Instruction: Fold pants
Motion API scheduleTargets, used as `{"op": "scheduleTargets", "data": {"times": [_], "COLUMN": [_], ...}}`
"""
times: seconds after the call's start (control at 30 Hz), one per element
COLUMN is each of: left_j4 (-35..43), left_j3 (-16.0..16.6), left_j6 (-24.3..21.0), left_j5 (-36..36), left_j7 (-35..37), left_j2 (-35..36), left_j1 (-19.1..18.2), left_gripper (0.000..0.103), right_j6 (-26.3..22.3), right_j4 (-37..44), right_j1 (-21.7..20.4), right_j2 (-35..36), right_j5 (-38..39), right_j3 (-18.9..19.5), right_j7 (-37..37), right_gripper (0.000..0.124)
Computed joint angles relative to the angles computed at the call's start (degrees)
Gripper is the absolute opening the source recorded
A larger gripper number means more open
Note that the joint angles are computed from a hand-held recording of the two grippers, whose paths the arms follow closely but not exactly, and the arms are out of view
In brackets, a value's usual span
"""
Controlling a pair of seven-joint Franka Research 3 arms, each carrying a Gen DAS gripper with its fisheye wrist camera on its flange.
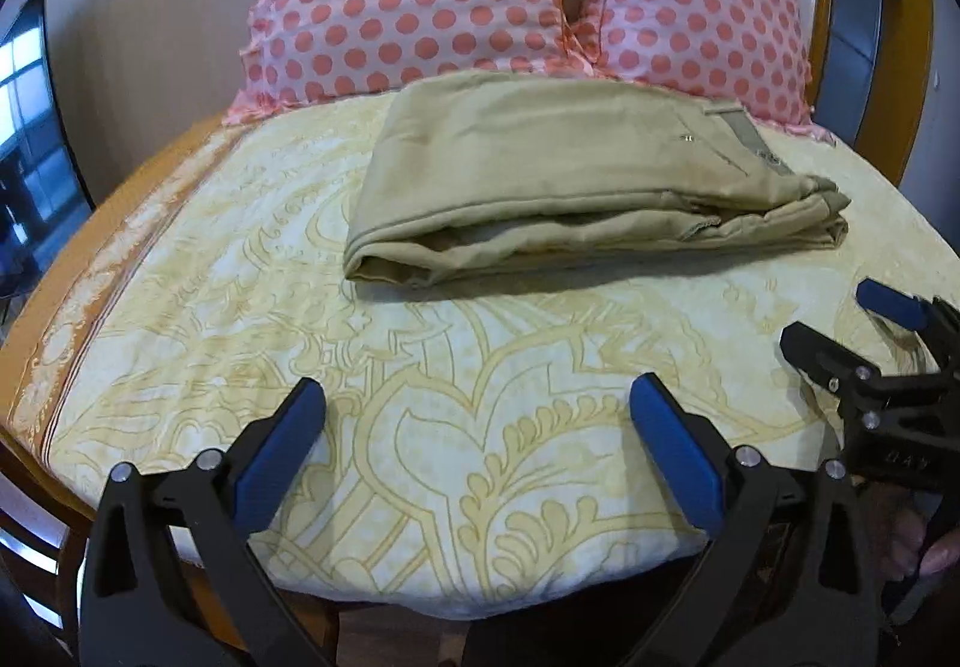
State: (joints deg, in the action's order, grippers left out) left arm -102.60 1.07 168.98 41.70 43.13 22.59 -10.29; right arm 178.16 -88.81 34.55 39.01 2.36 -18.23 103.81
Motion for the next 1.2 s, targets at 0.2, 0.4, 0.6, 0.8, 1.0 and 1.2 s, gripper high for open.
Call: {"op": "scheduleTargets", "data": {"times": [0.2,0.4,0.6,0.8,1.0,1.2], "left_j4": [-0.3,-0.3,-0.6,-0.3,-0.5,0.0], "left_j3": [3.2,2.2,1.7,1.4,1.6,1.6], "left_j6": [1.1,0.9,0.8,0.7,0.9,0.5], "left_j5": [4.4,5.7,5.9,5.6,5.7,5.5], "left_j7": [-6.3,-7.3,-7.4,-7.0,-7.1,-7.2], "left_j2": [-0.1,-0.2,-0.4,-0.2,-0.3,0.0], "left_j1": [-2.5,-1.6,-1.0,-0.8,-0.8,-0.7], "left_gripper": [0.101,0.101,0.101,0.101,0.101,0.101], "right_j6": [0.1,0.7,0.9,1.1,1.2,1.4], "right_j4": [-0.2,-0.6,-0.7,-0.9,-1.0,-1.1], "right_j1": [6.5,8.8,9.7,9.7,9.3,9.0], "right_j2": [1.7,2.4,2.7,2.6,2.5,2.3], "right_j5": [0.0,-0.5,-0.8,-0.8,-0.7,-0.5], "right_j3": [-8.1,-11.0,-12.2,-12.2,-11.8,-11.4], "right_j7": [7.0,9.9,11.1,11.1,10.6,10.0], "right_gripper": [0.102,0.102,0.102,0.102,0.102,0.102]}}
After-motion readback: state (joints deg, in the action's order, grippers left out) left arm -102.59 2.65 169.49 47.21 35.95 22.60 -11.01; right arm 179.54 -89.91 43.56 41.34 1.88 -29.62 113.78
